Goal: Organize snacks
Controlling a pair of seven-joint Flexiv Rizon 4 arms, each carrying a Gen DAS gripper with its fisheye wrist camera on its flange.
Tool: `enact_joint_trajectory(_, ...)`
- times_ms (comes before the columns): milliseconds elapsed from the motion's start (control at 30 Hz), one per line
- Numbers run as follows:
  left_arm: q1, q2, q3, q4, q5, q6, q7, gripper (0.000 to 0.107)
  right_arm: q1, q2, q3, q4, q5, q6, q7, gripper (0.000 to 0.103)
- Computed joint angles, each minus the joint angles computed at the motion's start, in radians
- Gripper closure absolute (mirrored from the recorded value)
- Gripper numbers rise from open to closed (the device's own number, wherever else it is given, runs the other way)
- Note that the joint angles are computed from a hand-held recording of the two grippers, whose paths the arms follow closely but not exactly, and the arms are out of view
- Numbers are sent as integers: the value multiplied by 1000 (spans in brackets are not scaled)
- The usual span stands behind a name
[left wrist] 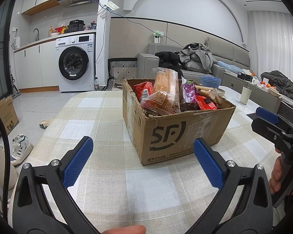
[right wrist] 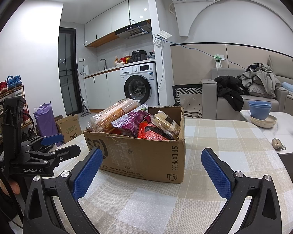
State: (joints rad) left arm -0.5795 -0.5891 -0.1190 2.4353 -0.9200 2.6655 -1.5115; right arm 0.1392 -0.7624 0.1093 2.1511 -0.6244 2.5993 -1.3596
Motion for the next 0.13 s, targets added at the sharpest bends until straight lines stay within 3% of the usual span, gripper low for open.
enact_joint_trajectory(133, 1, -2, 1, 4, 8, 8, -9, 4, -1, 0, 0, 0, 0, 0, 0, 0)
